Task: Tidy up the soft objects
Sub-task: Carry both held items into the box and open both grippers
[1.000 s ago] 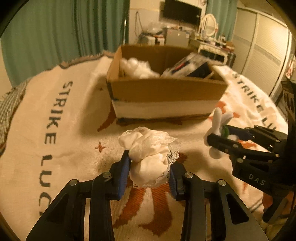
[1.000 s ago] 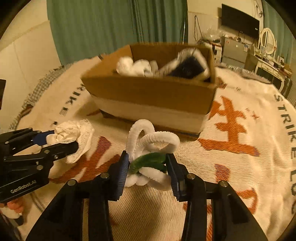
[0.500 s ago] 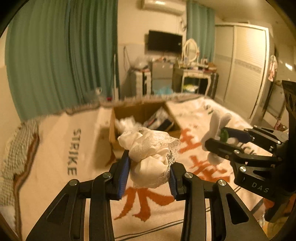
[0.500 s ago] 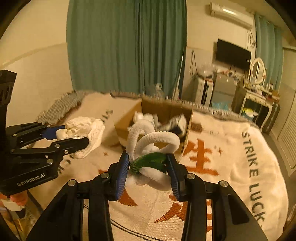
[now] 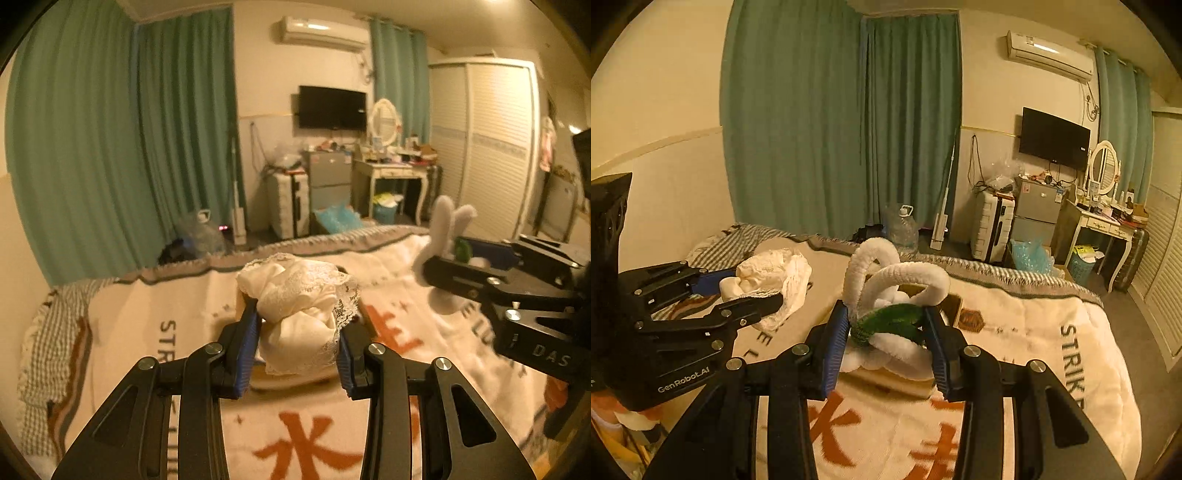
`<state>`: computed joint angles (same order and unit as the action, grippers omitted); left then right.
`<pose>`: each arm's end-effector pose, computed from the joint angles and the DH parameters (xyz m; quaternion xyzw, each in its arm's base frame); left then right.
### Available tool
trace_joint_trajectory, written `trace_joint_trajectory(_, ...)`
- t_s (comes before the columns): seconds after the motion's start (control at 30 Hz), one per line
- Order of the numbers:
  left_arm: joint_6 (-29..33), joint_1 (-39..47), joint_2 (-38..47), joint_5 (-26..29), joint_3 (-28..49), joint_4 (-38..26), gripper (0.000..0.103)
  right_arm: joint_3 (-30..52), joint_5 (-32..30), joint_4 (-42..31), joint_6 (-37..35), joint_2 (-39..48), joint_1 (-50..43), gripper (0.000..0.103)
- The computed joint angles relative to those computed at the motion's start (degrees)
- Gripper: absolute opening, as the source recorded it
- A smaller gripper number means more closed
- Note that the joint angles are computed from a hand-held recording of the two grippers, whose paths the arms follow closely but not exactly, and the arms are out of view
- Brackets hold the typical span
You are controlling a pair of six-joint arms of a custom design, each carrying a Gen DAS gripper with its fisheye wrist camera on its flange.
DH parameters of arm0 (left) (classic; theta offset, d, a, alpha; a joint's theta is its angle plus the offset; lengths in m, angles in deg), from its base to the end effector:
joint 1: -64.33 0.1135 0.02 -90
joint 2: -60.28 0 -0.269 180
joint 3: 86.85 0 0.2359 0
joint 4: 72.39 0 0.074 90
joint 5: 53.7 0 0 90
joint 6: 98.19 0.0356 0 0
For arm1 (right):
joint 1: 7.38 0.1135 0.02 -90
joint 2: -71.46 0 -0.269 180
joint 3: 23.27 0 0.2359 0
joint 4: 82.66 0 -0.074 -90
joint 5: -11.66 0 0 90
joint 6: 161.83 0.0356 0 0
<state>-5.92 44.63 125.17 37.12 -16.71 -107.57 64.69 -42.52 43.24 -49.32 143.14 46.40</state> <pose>0.2218 -0.0799 0.3240 0.1685 0.8492 -0.0820 0.4938 0.1605 0.1838 0.3719 -0.1001 0.8594 0.0413 0.4997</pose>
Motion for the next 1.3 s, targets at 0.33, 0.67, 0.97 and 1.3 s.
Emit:
trace_joint_trajectory(0.33, 0.40, 3.35, 27.66, 1.22, 8.13, 16.64, 0.036, 6.91, -18.24, 14.69, -10.16, 18.80, -22.26, 0.040)
trace_joint_trajectory(0.67, 1.83, 4.33, 48.98, 3.19, 18.07, 20.55, 0.036, 14.51, -29.19, 23.74, -11.73, 42.97, -31.63, 0.042)
trace_joint_trajectory(0.97, -0.09, 1.85, 48.77, -3.38, 17.13, 22.09, 0.072, 9.14, -30.56, 30.03, -11.86, 41.65, -33.20, 0.067)
trace_joint_trajectory(1.3, 1.88, -0.39, 18.47, -6.96, 4.11, 17.68, 0.075, 4.79, -19.09, 16.36, -9.66, 15.52, -25.78, 0.067)
